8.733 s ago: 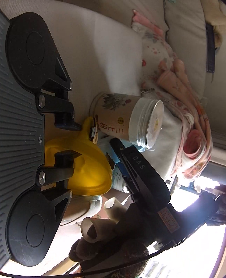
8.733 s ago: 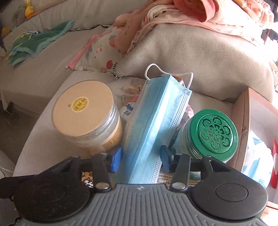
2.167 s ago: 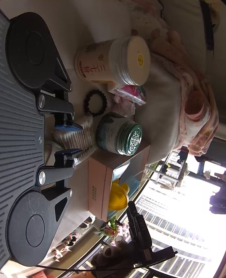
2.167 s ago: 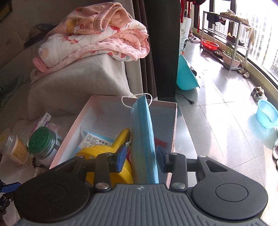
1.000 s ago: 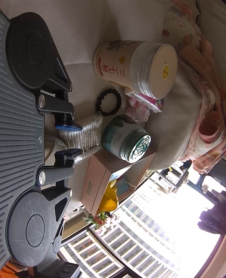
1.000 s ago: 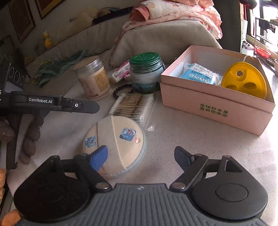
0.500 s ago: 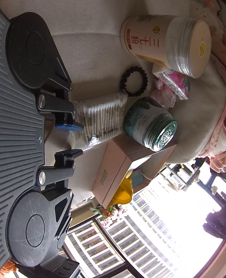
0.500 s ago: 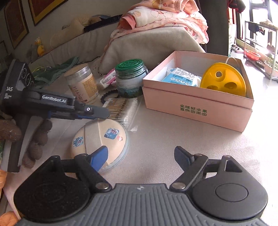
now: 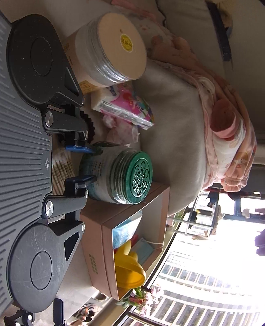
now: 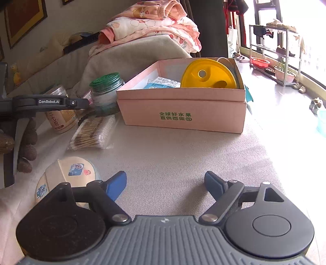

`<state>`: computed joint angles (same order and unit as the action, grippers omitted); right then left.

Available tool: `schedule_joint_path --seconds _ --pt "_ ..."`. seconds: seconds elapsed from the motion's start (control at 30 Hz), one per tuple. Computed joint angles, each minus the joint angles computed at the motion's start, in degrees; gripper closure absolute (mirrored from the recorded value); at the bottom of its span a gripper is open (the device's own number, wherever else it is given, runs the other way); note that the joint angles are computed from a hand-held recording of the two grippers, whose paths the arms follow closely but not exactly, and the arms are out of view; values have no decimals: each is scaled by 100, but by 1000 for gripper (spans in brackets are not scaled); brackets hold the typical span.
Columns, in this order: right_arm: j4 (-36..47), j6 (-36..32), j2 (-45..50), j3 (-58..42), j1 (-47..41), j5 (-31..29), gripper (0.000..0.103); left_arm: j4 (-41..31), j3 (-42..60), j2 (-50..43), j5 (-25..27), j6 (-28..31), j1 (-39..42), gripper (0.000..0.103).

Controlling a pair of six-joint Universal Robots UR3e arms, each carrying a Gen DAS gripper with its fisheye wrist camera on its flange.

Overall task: Organize soft objects
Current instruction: 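Move the left tool over the cotton swab pack while the right tool approaches the beige round pouch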

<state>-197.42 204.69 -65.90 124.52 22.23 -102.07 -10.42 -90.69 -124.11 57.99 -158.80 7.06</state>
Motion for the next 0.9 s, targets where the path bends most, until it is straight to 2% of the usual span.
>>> schedule_joint_path --seconds 0.07,0.13,0.2,0.27,0.37,0.47,0.53,0.6,0.73,0.77,0.83,0.9 --pt "-144 59 -5 91 -83 102 19 -606 364 -206 -89 69 2 77" --pt "-312 101 -14 201 -163 225 19 -828 450 -285 -314 -81 106 77" --pt "-357 117 5 211 -160 231 19 -1601 506 -129 -629 -150 286 77" --pt "-334 127 9 190 -134 205 18 -2490 463 94 -969 44 460 77" --pt "-332 171 8 179 -119 201 18 -3377 206 519 -1266 642 660 77" --pt "-479 193 -74 262 -101 290 18 -3149 -370 1065 -1288 1250 788 77" --pt "-549 67 -295 363 -144 810 18 -2918 -607 1337 -1051 1358 790 77" --pt "-251 -259 -535 254 -111 1446 18 -2986 -787 1593 -892 1404 846 77" --pt "661 -574 -409 -511 391 1844 18 -3218 -1179 1974 -934 1639 1068 77" --pt "907 -618 -269 -788 629 1577 12 -3158 -1255 2014 -939 1624 1092 77" --pt "1214 -882 81 -1327 1165 732 12 -2989 -1367 2038 -972 1507 1137 77" --pt "1328 -1069 263 -1589 1437 276 11 -2943 -1407 2054 -1066 1545 1156 77"
